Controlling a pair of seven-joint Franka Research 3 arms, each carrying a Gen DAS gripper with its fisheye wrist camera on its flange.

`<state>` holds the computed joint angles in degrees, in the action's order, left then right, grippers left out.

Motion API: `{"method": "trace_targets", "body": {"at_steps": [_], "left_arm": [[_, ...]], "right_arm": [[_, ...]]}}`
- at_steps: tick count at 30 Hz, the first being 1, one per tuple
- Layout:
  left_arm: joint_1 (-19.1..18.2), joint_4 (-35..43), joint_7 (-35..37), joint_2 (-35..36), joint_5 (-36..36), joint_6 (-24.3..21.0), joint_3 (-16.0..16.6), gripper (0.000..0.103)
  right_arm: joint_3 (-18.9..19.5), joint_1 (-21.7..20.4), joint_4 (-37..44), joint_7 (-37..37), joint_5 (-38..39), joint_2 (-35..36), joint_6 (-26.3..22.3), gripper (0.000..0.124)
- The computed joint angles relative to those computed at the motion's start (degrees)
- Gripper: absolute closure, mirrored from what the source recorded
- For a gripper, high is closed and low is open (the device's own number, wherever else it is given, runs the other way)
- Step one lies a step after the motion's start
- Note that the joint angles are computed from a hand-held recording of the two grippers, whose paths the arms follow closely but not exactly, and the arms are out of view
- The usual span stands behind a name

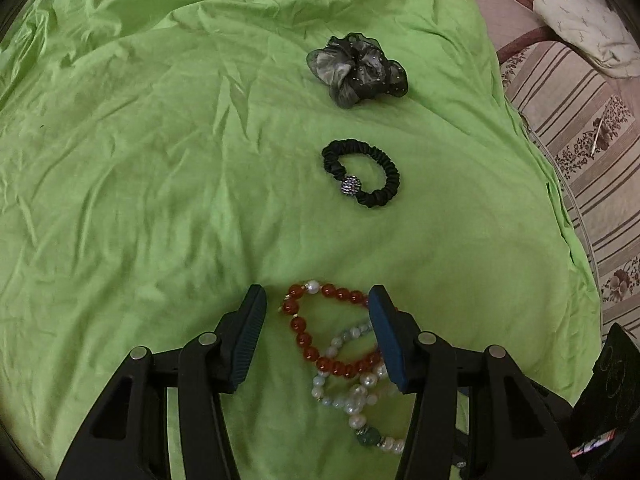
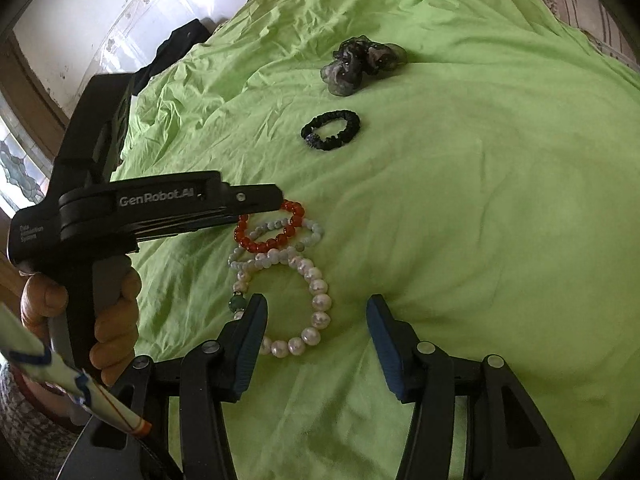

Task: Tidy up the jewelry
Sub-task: 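Grasp the red bead bracelet with the left tool while the right tool grasps the pearl bracelet, then lift both bracelets and carry them toward the red box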

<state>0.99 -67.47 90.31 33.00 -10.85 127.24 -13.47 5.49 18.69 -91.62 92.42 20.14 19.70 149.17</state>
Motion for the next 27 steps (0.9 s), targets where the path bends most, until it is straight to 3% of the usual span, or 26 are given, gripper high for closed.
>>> {"method": "trace_targets", "body": {"at_steps": [3, 4, 5, 6, 8, 10, 19, 27], "left_arm": [[-0.7, -0.8, 0.2, -0.3, 1.1, 0.9, 0.2, 0.058], [-1.3, -0.8, -0.3, -0.4, 2.1, 0.9, 0.6, 0.071], [-1.7, -0.6, -1.2, -0.3, 2.8, 0.6, 1.0, 0.091], [-1.4, -0.2, -1.4, 0.0, 2.4, 0.1, 0.8, 0.095], [-0.4, -0.3, -2.4, -0.1, 0.3, -0.3, 0.1, 0.096], [-0.2, -2.9, -3.0, -2.2, 0.4, 1.0, 0.4, 0.096], [0.9, -17.6, -0.3, -15.6, -1.5, 8.5, 0.9, 0.096], [-0.9, -29.1, 0.5, -26.2, 0.6, 14.1, 3.3, 0.096]], "right_arm": [[-0.7, 0.9, 0.8, 0.9, -2.3, 0.6, -0.3, 0.067], [-0.8, 1.1, 0.9, 1.0, -3.0, 0.7, -0.3, 0.069], [-1.0, 1.2, 0.9, 1.3, -3.6, 0.7, -0.4, 0.077], [-1.2, 1.4, 0.9, 1.8, -4.1, 0.7, -0.5, 0.082], [-0.8, 0.9, 0.8, 1.3, -3.5, 0.6, -0.7, 0.105], [-0.6, 0.7, 0.8, 1.3, -3.0, 0.5, -0.8, 0.112], [-0.4, 0.4, -3.0, 2.0, -2.0, -3.1, 2.4, 0.113], [0.2, 0.0, -5.2, 0.8, 0.2, -5.8, 4.5, 0.113]]}}
